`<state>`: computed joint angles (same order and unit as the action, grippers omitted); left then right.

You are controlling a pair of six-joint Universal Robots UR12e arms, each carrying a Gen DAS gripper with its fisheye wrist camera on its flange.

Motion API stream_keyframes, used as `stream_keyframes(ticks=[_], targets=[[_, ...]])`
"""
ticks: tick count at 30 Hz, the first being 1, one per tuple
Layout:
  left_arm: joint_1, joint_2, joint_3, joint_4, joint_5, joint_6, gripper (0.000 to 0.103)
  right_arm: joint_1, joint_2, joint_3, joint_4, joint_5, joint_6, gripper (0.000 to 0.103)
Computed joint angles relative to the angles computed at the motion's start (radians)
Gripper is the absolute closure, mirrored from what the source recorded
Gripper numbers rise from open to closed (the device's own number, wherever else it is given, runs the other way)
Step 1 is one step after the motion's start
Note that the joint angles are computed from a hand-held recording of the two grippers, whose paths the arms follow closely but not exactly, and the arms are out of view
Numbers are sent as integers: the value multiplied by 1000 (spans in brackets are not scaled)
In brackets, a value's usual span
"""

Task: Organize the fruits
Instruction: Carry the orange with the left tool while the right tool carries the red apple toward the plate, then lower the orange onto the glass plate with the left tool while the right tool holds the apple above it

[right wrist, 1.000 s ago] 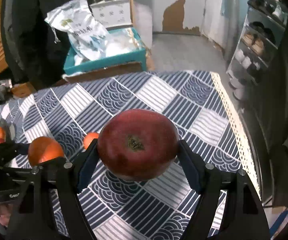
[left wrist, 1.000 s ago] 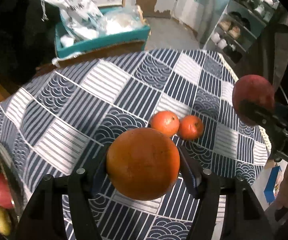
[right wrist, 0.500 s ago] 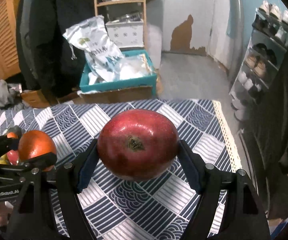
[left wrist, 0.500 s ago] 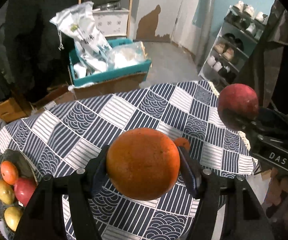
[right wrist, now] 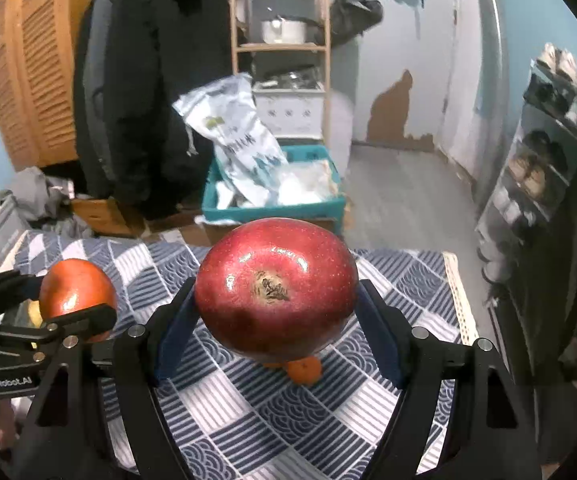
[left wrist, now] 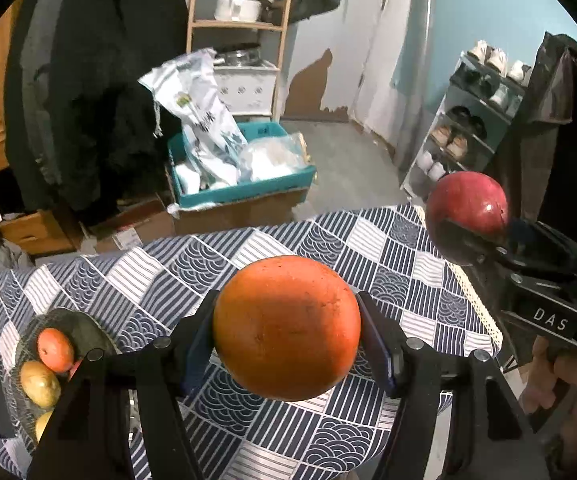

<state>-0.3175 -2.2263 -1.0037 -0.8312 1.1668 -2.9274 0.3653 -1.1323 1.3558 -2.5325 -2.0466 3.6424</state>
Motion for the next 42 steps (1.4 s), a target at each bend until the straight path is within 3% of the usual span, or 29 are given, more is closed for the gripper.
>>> stream_keyframes(ticks=[9, 25, 36, 42], targets=[[35, 29, -34, 41, -18, -40, 36, 18, 29, -60, -32, 32, -55, 26], [99, 53, -84, 77, 20, -125, 35, 43, 115, -198, -3, 121, -118, 26], [137, 58, -110, 68, 59, -169, 36, 55, 202, -326, 61, 221, -145, 26], [149, 51, -127, 40, 118, -179, 36, 61, 264, -412, 122, 280, -156, 26]])
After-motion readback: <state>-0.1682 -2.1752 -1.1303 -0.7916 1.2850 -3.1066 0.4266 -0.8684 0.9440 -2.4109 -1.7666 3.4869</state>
